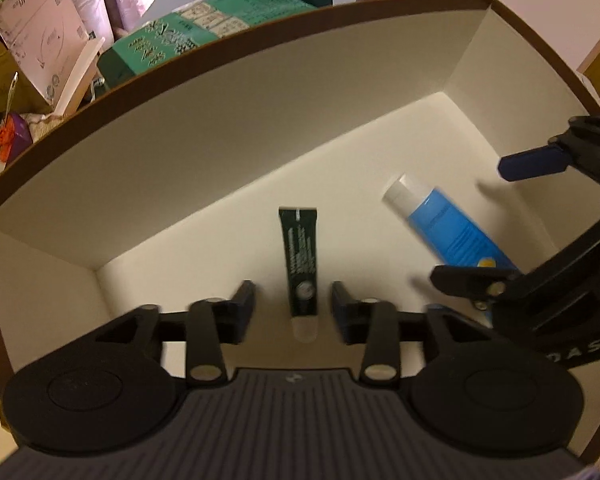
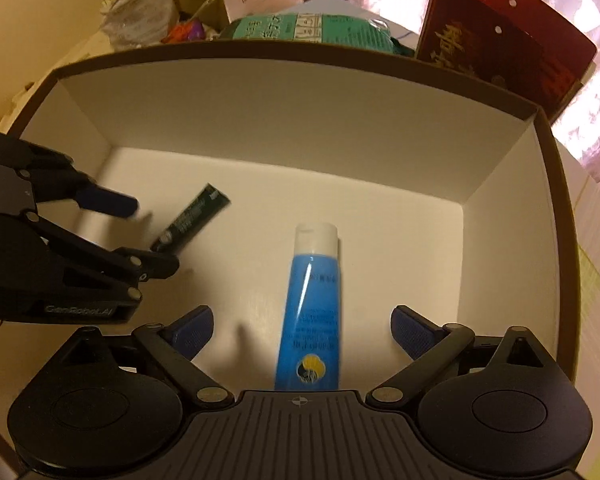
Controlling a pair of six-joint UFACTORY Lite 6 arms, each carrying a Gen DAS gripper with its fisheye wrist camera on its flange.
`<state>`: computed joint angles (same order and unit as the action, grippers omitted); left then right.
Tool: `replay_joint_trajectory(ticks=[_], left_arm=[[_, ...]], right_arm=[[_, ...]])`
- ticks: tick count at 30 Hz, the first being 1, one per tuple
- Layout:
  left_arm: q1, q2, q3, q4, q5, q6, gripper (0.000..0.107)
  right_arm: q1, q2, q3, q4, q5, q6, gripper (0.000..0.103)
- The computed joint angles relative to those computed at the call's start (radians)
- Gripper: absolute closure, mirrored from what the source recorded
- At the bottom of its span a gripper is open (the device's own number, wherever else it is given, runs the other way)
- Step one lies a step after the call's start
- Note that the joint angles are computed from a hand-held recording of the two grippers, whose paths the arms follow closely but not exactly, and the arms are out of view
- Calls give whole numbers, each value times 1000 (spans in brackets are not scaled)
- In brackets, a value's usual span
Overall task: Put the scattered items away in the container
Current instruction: 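Open both tools to drop the tubes into the box, then withdraw both tools from the box back toward the table items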
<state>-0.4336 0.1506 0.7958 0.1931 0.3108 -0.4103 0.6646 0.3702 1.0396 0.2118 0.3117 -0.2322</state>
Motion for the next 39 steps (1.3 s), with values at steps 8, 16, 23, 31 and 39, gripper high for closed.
replay_joint_trajectory(ticks=[8,16,23,31,39], left_arm=[[-35,-60,-35,32,50,-40,33],[-75,-155,-75,70,98,-117,23],[-139,-270,-114,141,163,-231,22],[-234,-413,-153,223,265,-374,20],[-384,-565,-169,316,421,-547,20]], right_arm=[[-32,-140,-125,3,27,-28,3],[8,-341,-264,-119,26,115,3],[97,-416,-284,-243,39,336,3],[165,-557,-347,-377,68,537,3],[242,-746,-422,-520,139,741,3]])
